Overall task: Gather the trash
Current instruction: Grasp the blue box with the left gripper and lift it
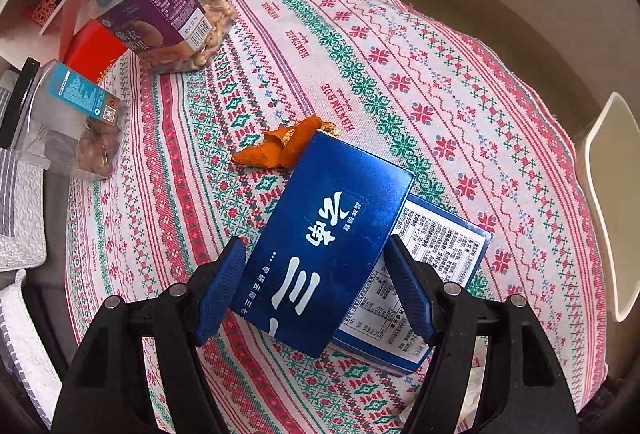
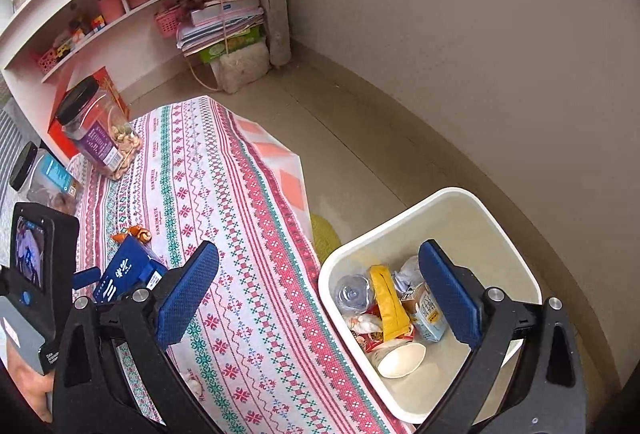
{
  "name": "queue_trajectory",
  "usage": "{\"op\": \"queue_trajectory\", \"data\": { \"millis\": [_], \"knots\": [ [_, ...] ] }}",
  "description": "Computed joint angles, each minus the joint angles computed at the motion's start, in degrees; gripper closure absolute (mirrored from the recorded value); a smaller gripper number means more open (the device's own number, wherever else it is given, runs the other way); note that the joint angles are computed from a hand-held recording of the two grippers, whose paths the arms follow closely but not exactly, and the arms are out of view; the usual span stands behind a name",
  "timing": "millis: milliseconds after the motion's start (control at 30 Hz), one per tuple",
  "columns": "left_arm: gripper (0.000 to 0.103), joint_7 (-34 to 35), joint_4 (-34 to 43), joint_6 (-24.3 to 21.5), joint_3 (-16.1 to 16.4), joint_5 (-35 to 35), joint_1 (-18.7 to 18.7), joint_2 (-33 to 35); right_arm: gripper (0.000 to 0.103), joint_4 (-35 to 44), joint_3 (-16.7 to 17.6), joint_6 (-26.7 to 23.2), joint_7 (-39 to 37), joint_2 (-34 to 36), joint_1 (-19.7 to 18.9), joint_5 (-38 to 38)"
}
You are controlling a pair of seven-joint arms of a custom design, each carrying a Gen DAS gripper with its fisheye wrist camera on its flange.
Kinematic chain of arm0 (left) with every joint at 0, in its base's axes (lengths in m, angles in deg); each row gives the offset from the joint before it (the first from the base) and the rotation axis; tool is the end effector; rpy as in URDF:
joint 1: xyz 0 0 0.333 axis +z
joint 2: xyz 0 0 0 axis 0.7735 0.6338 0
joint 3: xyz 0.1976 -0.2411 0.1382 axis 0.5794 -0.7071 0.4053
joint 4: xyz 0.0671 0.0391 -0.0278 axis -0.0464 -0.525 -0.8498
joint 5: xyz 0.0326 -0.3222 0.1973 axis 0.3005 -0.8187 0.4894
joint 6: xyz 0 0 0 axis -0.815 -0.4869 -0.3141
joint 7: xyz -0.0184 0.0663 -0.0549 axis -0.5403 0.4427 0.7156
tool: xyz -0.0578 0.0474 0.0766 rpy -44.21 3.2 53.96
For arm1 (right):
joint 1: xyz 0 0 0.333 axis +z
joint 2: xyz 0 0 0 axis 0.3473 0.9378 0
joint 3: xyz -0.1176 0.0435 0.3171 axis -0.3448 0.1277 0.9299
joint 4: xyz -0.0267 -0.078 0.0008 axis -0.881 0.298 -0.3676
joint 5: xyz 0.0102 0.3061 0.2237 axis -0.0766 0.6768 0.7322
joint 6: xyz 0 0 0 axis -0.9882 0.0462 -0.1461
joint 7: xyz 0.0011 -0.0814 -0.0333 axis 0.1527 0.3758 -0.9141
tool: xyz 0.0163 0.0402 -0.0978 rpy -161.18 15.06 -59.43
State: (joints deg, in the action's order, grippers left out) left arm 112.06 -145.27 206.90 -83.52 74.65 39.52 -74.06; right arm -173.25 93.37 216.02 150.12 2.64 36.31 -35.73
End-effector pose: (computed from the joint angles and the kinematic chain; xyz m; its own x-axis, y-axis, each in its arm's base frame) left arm 0.4515 -0.2158 0.4776 0.0254 -0.9802 -0.1962 -0.9648 0.0274 -0.2615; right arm 0.4333 0.1766 0.5485 0.0387 -0.9981 -0.0469 -0.8075 -0.0037 -0.5898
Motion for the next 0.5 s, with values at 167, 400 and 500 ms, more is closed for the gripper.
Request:
{"op": "queue_trajectory", "data": {
  "millis": [167,400,500],
  "knots": [
    [0.040,0.7,-4.5,4.8,0.7,-3.0,0.7,-3.6,0.007,0.7,0.7,-0.4,0.4,1.4,0.7,0.1],
    [0.045,0.8,-15.4,3.9,0.3,-11.1,1.9,-17.5,0.007,2.0,1.7,-1.0,0.3,4.2,2.8,1.0],
    [0.045,-2.0,-20.1,-0.8,-0.6,-14.4,3.0,-25.5,0.007,3.0,2.6,-1.5,0.5,5.8,3.8,0.5]
  ]
}}
